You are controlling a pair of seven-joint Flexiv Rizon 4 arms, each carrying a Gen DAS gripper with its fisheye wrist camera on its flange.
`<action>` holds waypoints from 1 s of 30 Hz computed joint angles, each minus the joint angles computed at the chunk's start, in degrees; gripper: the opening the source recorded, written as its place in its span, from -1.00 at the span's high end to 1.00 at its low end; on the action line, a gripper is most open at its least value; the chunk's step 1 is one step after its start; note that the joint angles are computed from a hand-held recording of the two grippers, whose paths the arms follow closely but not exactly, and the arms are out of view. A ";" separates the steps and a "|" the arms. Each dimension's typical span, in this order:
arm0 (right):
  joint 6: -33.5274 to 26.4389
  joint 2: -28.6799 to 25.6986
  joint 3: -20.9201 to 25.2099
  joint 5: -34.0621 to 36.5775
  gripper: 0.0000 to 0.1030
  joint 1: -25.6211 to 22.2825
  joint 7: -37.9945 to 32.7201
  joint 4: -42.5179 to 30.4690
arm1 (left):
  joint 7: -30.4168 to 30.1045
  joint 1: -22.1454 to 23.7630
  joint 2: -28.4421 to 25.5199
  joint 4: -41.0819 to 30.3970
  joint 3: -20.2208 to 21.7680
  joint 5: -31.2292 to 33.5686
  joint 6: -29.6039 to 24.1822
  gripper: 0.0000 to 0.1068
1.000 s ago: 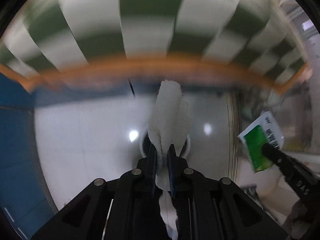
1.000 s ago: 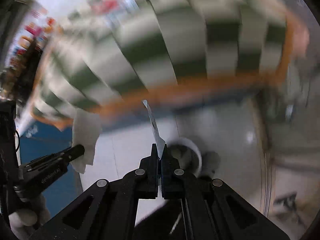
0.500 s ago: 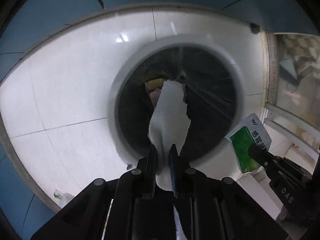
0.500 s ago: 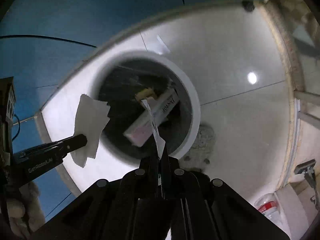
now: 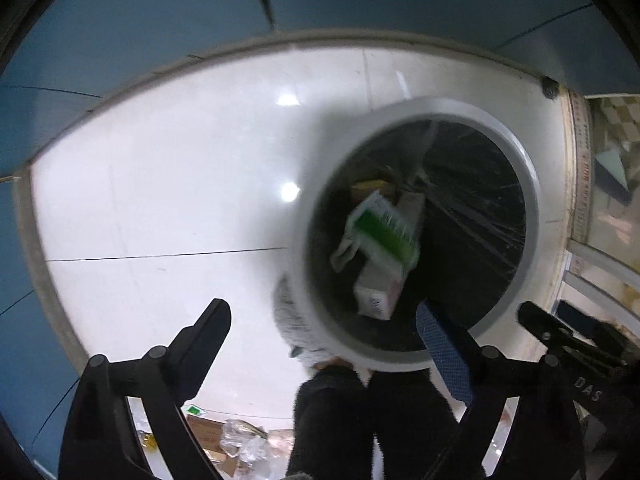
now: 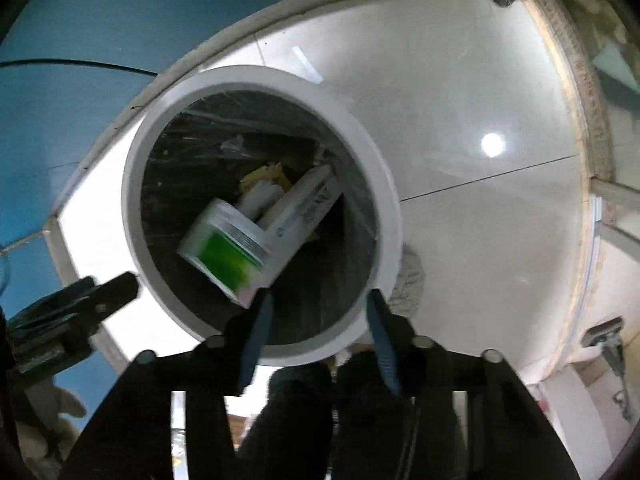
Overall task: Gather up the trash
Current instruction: 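Carry the tissue and green sachet over the bin and release both, then move both tools back up over the counter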
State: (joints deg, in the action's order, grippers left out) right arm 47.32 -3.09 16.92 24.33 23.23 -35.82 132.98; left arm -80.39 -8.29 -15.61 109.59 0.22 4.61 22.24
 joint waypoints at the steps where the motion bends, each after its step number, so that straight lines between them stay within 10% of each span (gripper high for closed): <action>1: -1.56 0.81 -0.06 -2.00 -0.61 0.13 1.35 0.10 | -0.72 -0.27 1.25 0.05 0.29 0.97 -0.31 -0.77; 3: -5.29 3.00 -0.07 -5.73 -0.95 0.44 3.87 -0.09 | -1.15 -0.19 3.97 0.53 0.57 1.55 -1.10 -0.77; 16: -33.80 23.54 -1.22 -13.15 -1.00 0.78 10.13 -13.07 | 2.31 2.88 21.26 -9.85 -0.76 -0.13 -18.69 -0.77; 30: -64.94 25.40 1.65 -19.96 -1.00 1.86 15.60 -47.10 | 6.24 5.16 25.95 -29.38 -1.38 -4.95 -36.13 -0.77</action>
State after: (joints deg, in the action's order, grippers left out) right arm -17.62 22.31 18.58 4.38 25.09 -20.23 85.88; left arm -74.15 -3.12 10.34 80.21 -1.15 -0.34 -13.89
